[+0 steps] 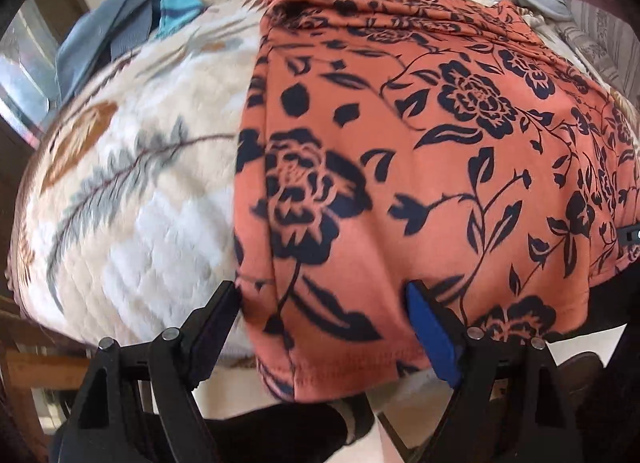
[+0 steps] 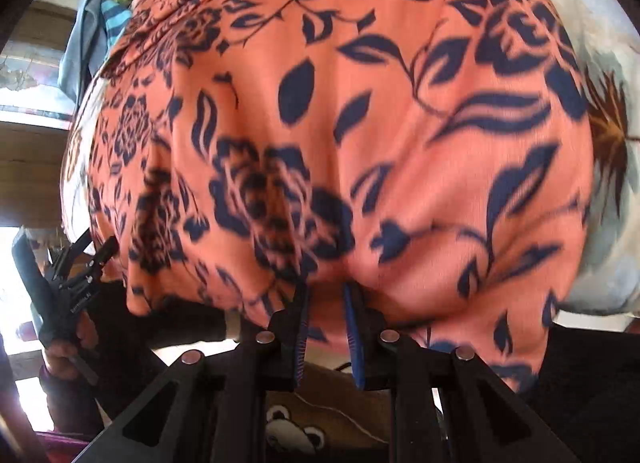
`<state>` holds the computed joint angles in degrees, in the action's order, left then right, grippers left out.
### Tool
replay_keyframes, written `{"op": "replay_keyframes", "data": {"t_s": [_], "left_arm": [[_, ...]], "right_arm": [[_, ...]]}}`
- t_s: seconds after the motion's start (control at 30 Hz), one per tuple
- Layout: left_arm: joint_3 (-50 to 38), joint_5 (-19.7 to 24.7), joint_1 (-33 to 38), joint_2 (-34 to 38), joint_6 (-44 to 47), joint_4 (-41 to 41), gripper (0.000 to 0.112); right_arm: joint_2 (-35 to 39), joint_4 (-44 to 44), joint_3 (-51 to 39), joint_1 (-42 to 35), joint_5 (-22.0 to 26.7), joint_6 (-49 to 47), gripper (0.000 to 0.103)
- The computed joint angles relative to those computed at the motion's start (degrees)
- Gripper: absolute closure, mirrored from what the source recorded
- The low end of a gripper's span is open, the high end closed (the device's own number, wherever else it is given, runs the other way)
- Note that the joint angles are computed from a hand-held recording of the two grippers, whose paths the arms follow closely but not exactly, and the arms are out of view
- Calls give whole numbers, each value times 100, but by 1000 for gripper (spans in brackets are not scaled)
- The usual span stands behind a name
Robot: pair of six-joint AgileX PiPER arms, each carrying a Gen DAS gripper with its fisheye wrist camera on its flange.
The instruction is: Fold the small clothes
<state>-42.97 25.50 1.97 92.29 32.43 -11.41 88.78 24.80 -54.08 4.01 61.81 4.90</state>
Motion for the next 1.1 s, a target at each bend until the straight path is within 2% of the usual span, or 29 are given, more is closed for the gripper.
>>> {"op": "replay_keyframes", "data": {"t_s": [0.07, 0.13, 0.17, 0.2, 0.23, 0.27, 0.3, 0.33, 0.4, 0.47, 0.53, 0.57, 0.6, 0.63, 0.67, 0.7, 0.73, 0.77, 0.9, 1.0, 1.03, 1.1], "left_arm": [[-19, 271, 265, -297, 355, -330, 36], [63, 194, 517, -755, 473, -470, 36], [66, 167, 647, -924, 492, -552, 33], [36, 176, 819, -1053, 618, -772, 28], [50, 164, 953, -1180, 765, -1042, 25], [-9, 125, 1016, -1178, 682, -1082, 17], [-86, 88, 1015, -1105, 373, -893, 11], [-302, 200, 1004, -877, 31, -613, 11], [-772, 573, 992, -291, -101, -548, 11], [-994, 727, 835, 178, -631, -110, 12], [-943, 748, 758, 398, -507, -326, 17], [-985, 887, 727, 559, -431, -415, 35], [-930, 821, 676, 561, -585, -328, 38], [-842, 729, 654, 455, -522, -394, 45], [-812, 788, 650, 378, -291, -525, 67], [-761, 836, 648, 259, -62, -628, 94], [-792, 957, 672, 219, 171, -754, 103], [-848, 1057, 660, 203, 212, -760, 103], [-870, 1126, 789, 82, 395, -611, 105], [-637, 1076, 914, -169, 326, -301, 106], [-638, 1148, 966, -201, 343, -230, 106], [-532, 1083, 953, -288, 130, 129, 106]], "right_arm": [[-324, 167, 94, -234, 142, -263, 83], [-1063, 232, 273, -710, 134, -481, 83], [-1449, 121, 270, -1042, 138, -502, 83], [-1755, 16, 259, -1349, 185, -530, 78], [-1996, -158, 192, -1695, 230, -537, 68], [-2093, -378, 84, -1904, 214, -430, 30], [-2301, -554, 93, -2123, 147, -331, 10], [-2504, -514, 181, -2393, -18, -387, 10], [-2469, -168, 272, -2893, 65, -844, 10], [-2124, -61, 273, -2647, -119, -759, 10], [-1764, 86, 410, -2571, -277, -930, 15], [-1398, 35, 477, -2443, -588, -926, 20], [-1219, 0, 576, -2324, -669, -895, 34], [-982, 79, 593, -2236, -673, -957, 61], [-891, 4, 617, -2122, -672, -875, 69], [-1026, -259, 660, -1934, -785, -705, 75], [-1138, -307, 616, -1873, -703, -763, 94], [-1235, -334, 541, -1869, -562, -787, 94], [-1640, -1473, 245, -1636, -217, 37, 98], [-1700, -1542, 275, -2112, -10, -20, 98], [-1661, -1509, 312, -2238, 3, -39, 99], [-1559, -1958, 448, -1989, -113, 379, 99]]}}
